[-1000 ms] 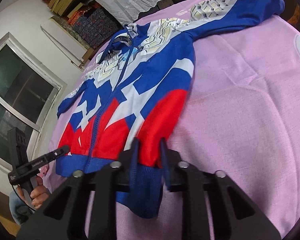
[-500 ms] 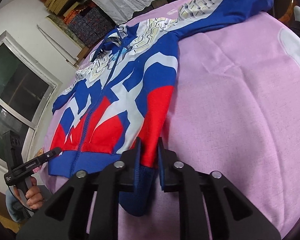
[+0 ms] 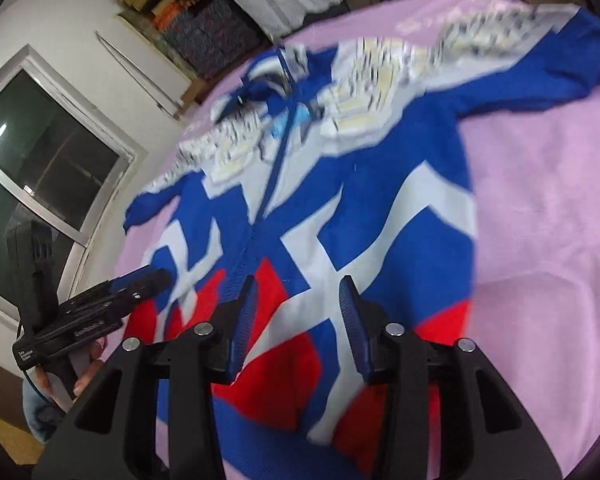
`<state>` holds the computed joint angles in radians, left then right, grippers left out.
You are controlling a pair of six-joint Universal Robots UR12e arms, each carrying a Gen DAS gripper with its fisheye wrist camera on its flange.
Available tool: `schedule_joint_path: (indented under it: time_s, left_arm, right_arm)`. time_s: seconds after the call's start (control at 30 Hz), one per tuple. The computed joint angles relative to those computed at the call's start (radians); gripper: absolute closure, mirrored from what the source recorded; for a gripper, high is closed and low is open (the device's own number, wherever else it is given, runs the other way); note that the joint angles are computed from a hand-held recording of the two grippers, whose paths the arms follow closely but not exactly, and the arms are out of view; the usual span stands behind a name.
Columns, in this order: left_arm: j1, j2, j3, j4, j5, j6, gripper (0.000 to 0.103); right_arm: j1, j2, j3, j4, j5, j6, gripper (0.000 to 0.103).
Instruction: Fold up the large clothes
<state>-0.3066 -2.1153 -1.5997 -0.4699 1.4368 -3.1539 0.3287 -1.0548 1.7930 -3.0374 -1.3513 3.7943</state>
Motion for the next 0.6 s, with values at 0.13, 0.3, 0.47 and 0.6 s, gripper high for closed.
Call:
schedule_joint_path:
  time_s: [0.13, 0.3, 0.47, 0.6]
  left_arm:
    - [-0.027, -0.027, 0.047, -0.035, 0.096, 0.033, 0.038]
    - [-0.029, -0.045, 0.113, -0.038, 0.120, 0.008, 0.020]
    - [-0.035, -0.107, 0.220, -0.055, 0.151, -0.043, 0.016]
    - [-0.042, -0.177, 0.307, -0.128, 0.185, -0.063, 0.016]
  right_arm:
    - [-0.033, -0.018, 0.033, -0.083, -0.025, 0.060, 0.067]
    - [-0.102, -0.067, 0.083, -0.129, -0.216, 0.170, 0.065]
    - [-0.158, -0.078, 0.096, -0.066, -0.261, 0.231, 0.081]
    - [-0.165, -0.059, 0.046, 0.018, -0.309, 0.198, 0.082]
